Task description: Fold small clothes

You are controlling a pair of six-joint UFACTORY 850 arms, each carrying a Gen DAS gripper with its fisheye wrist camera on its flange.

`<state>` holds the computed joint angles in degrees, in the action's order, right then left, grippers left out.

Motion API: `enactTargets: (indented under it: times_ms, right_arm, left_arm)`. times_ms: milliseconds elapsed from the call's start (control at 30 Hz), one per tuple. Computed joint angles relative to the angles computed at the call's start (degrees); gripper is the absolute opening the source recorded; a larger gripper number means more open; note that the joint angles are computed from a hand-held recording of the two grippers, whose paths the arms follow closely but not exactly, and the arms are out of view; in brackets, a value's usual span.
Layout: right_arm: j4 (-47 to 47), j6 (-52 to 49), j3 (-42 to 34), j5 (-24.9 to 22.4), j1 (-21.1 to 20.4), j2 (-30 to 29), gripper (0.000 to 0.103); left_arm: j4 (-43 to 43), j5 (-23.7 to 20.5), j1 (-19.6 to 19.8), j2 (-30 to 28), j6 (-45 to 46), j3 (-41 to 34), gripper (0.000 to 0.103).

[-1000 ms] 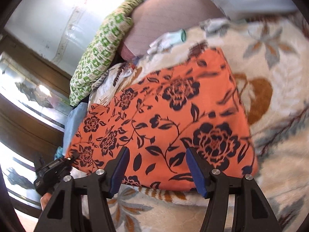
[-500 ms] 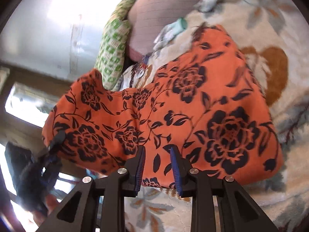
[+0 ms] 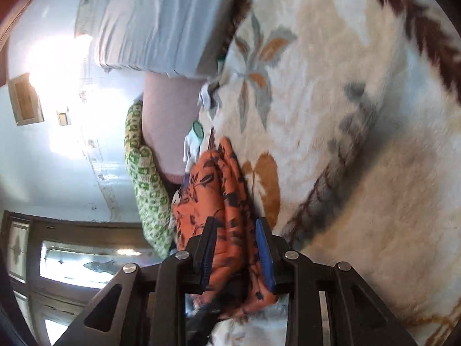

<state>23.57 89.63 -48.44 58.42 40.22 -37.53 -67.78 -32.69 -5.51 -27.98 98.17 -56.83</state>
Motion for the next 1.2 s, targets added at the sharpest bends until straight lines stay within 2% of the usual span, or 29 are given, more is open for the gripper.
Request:
enactTargets:
  times_ms: [33, 67, 100, 133, 167, 200, 300, 367, 433, 533, 567, 600, 667, 700, 767, 867, 900, 967, 1000, 1100, 1200]
  right_arm:
    - [-3.5, 2.3, -0.7, 1.6, -0.8, -0.9, 0.033]
    - [-6.9, 3.6, -1.7, 1.5, -1.7, -1.4, 0.037]
    - [-9.4, 3.8, -2.6, 0.1, -2.3, -1.6, 0.06]
    - [-10.9, 3.1, -3.6, -2.1, -2.8, -1.5, 0.075]
    - [-11.7, 1.7, -4.6, -4.8, -3.2, -1.4, 0.076]
    - [-11.7, -0.6, -5.9, -8.1, -3.4, -1.5, 0.075]
    - [-8.8, -5.4, -6.8, -13.7, -3.4, -1.0, 0.075]
    - [-3.2, -12.7, -8.5, -18.1, -3.0, -0.7, 0.075]
    - [-1.2, -17.7, -9.6, -19.2, -3.0, -0.4, 0.075]
    - [5.7, -28.8, -10.7, -22.1, -2.5, 0.9, 0.075]
    - [9.4, -34.1, -11.9, -22.2, -2.0, 0.8, 0.074]
    - [10.7, -36.9, -11.8, -20.3, -1.5, 1.4, 0.073]
    - [8.3, -38.5, -12.6, -16.9, -1.2, 1.2, 0.073]
    - [6.3, -39.2, -13.9, -17.0, -1.4, 0.9, 0.073]
    - [4.0, -39.9, -16.8, -19.5, -1.7, -0.7, 0.073]
    - [-1.9, -33.6, -20.6, -26.4, -2.9, -4.3, 0.073]
    - [-1.1, -34.3, -21.5, -29.7, -3.1, -5.1, 0.071]
    - [4.4, -40.2, -22.9, -35.3, -3.5, -6.1, 0.05]
    - [4.5, -40.7, -22.7, -36.7, -3.8, -6.3, 0.03]
    - [-2.4, -31.4, -20.4, -33.1, -4.4, -6.5, 0.021]
    - [-0.3, -33.8, -20.2, -34.0, -4.3, -6.0, 0.02]
  left_arm:
    - [1.0, -1.6, 0.6, 0.0, -0.2, -0.4, 0.015]
    - [2.8, -4.1, 1.7, -0.4, -1.0, -1.3, 0.025]
    - [4.7, -7.1, 2.5, -0.4, -2.2, -1.9, 0.031]
    - [7.0, -10.7, 3.5, -0.2, -3.5, -2.6, 0.047]
    - [8.2, -12.1, 4.1, 0.5, -3.6, -2.7, 0.062]
    - [8.9, -12.9, 4.8, 1.5, -2.5, -2.3, 0.065]
    - [8.5, -15.9, 7.6, 5.0, 5.1, -0.6, 0.065]
    - [6.9, -16.7, 10.0, 6.5, 9.2, -0.6, 0.066]
    - [4.4, -12.6, 11.2, 7.0, 11.7, -1.1, 0.066]
    - [1.0, -2.7, 11.7, 5.5, 11.0, -3.2, 0.066]
    - [1.8, -1.5, 11.9, 4.2, 8.5, -4.7, 0.066]
    - [3.0, -1.1, 12.1, 2.7, 5.4, -6.3, 0.066]
    - [5.2, -1.1, 12.7, 0.4, 0.5, -8.8, 0.066]
    - [5.6, 0.1, 12.7, -0.2, -0.4, -9.2, 0.066]
    - [6.4, 3.4, 12.0, -0.8, -0.6, -8.9, 0.066]
    - [10.3, 6.3, 11.6, -2.6, -2.9, -9.1, 0.066]
    - [11.9, 7.3, 11.4, -3.6, -4.1, -9.3, 0.066]
    - [14.5, 7.4, 11.7, -5.7, -7.0, -10.3, 0.069]
    - [16.1, 6.7, 11.7, -7.1, -9.6, -11.5, 0.07]
    - [18.3, 3.8, 12.3, -9.1, -14.7, -14.0, 0.075]
    - [20.5, 3.6, 12.0, -8.0, -16.0, -14.2, 0.075]
